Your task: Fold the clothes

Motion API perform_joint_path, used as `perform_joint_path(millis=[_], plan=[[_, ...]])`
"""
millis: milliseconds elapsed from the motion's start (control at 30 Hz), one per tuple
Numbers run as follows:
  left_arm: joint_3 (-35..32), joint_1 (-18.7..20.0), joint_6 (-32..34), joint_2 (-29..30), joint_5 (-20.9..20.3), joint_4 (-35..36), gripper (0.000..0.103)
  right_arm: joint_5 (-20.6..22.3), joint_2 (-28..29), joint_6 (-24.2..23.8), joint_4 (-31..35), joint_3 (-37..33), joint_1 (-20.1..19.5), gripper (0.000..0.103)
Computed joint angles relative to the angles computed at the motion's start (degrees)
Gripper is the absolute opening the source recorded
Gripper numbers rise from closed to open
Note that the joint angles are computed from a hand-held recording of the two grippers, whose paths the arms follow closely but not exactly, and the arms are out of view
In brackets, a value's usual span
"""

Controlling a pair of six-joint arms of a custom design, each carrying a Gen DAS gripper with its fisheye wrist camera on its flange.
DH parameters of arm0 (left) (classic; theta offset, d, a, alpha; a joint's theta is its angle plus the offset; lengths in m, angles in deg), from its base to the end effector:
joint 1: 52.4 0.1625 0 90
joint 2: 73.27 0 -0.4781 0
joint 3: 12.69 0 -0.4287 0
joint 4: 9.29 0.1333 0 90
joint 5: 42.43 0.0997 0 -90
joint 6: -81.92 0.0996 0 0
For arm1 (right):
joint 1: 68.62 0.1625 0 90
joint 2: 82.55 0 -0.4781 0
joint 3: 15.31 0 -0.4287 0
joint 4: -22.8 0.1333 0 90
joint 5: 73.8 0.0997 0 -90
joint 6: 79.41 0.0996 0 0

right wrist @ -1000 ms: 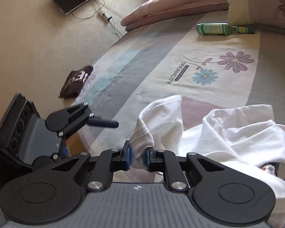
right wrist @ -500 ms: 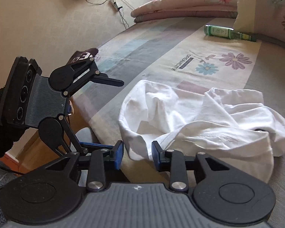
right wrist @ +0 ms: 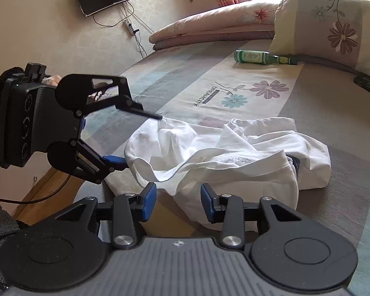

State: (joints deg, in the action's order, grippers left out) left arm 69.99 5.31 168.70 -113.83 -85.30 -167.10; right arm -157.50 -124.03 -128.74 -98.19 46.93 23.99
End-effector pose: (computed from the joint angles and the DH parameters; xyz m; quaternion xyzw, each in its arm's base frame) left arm -0.2532 -0.7869 0.1680 0.7252 0.5297 -0.0027 0.4398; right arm 0.1839 -0.8673 0.2475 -0.4399 0.8919 -0.1034 0.0149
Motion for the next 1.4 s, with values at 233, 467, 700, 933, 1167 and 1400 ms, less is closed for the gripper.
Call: perform_joint_path(millis=[233,467,700,933,1167,1400], plan=[[2.24,0.41,-3.98,-1.43,3.72,10.06,0.021,-1.31,-1.45,-3.15,-4.43,2.37,-0.57,0.045],[3.77,0.87,-8.02,-2.14,1.96,3.67,0.01,-6.06,-1.21,-17.41,-20.33,6.19,-0.59,0.068],[2.78,1.58,-14.35,-2.45,-0.49,4.09,0.009,-5.95,3.52,-8.64,-12.81,-2.89,-2.6,0.063],[2.71,2.24,-21.6,-3.86,-3.12,4.48,0.007,-5.73,5.3,-5.24,-7.51,-5.33,-2.73,0.006],[0.56,3.7,-29.09,-3.94,-5.6,-0.19,0.005,-3.33,5.96,-3.42,-11.69,-8.52,-2.08,0.006],[-8.25,6.05,-32.27,0.08,-5.14,-6.1,0.004,-8.29,11.29,-4.79,-13.21,-17.65,-0.02,0.006]])
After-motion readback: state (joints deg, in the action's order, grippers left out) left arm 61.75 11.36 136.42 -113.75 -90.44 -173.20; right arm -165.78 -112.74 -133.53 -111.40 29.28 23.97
